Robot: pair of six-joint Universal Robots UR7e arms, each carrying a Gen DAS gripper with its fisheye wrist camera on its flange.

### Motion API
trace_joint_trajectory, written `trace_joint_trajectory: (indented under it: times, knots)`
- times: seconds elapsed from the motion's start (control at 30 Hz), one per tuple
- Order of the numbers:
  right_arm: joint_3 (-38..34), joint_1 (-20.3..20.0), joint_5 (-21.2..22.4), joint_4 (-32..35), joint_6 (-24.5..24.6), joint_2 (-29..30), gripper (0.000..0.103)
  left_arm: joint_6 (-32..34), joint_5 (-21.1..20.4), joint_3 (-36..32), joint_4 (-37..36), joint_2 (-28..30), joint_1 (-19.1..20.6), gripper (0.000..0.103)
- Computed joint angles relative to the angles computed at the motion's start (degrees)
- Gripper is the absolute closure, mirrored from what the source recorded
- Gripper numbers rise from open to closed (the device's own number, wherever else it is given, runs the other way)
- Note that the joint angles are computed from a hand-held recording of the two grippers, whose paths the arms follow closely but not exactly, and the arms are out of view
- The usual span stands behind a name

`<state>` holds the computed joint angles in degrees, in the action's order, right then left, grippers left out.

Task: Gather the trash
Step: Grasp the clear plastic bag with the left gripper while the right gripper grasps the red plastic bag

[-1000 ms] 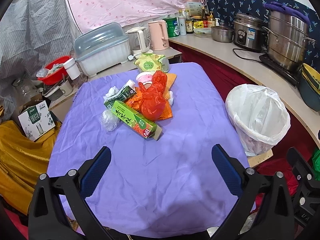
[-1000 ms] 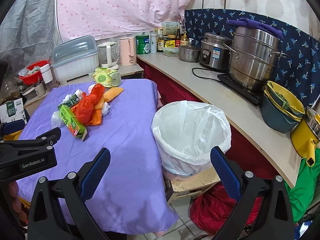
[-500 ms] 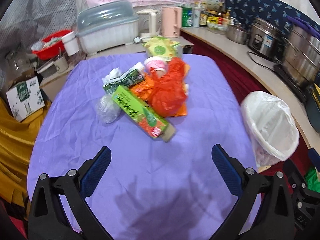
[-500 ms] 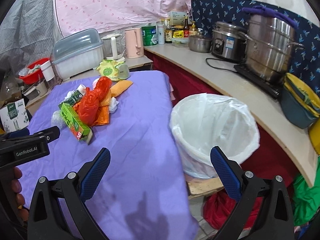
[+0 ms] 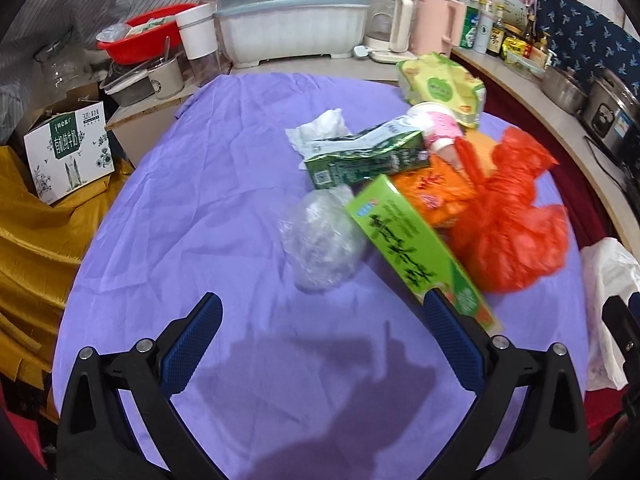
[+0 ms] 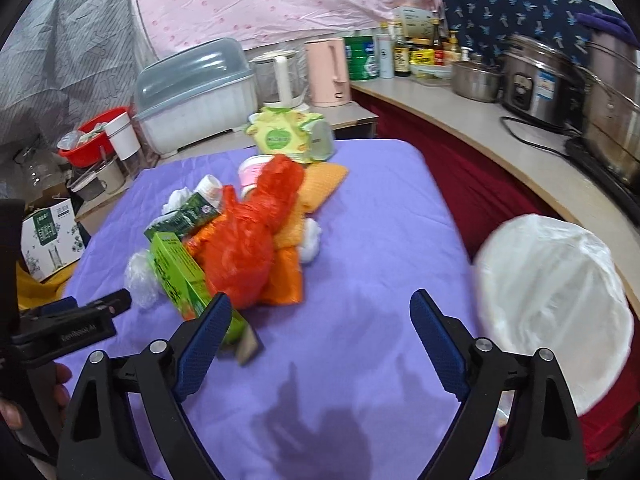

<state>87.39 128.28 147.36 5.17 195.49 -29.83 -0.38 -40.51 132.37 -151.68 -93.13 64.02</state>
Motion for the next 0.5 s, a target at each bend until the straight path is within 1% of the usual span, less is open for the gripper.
trace_joint_trajectory:
  times: [0.13, 0.27, 0.37, 0.43, 0.47, 0.5]
  knots:
    - [-5.1, -2.2, -2.9, -0.6, -3.5, 3.2, 0.022, 3.5, -2.1, -3.3, -4.5, 4.5, 4.1, 0.007]
    - [-8.7, -4.1, -5.5, 0.5, -4.1, 5.3, 0.026, 5.5, -5.7, -7.1, -5.2, 8.7, 8.0, 0.007]
    - [-10.5, -5.3, -6.4, 1.1, -4.1, 6.7, 0.029, 6.7, -7.9, -8.6, -5.3, 10.5, 9.8, 0.008]
    - [-11.0, -6.0, -7.8, 1.2, -4.1, 7.2, 0.035, 7.9, -9.3, -9.4, -5.1, 11.5, 10.6, 0.023]
    - [-11.2, -6.4, -9.0, 1.3, -3.9, 7.3, 0.037, 8.0, -9.9, -9.7, -4.1, 11.6, 10.9, 0.027]
    - [-11.1, -6.7, -9.8, 1.3, -3.9, 7.3, 0.043, 7.9, -11.0, -10.1, -3.0, 11.7, 11.3, 0.034]
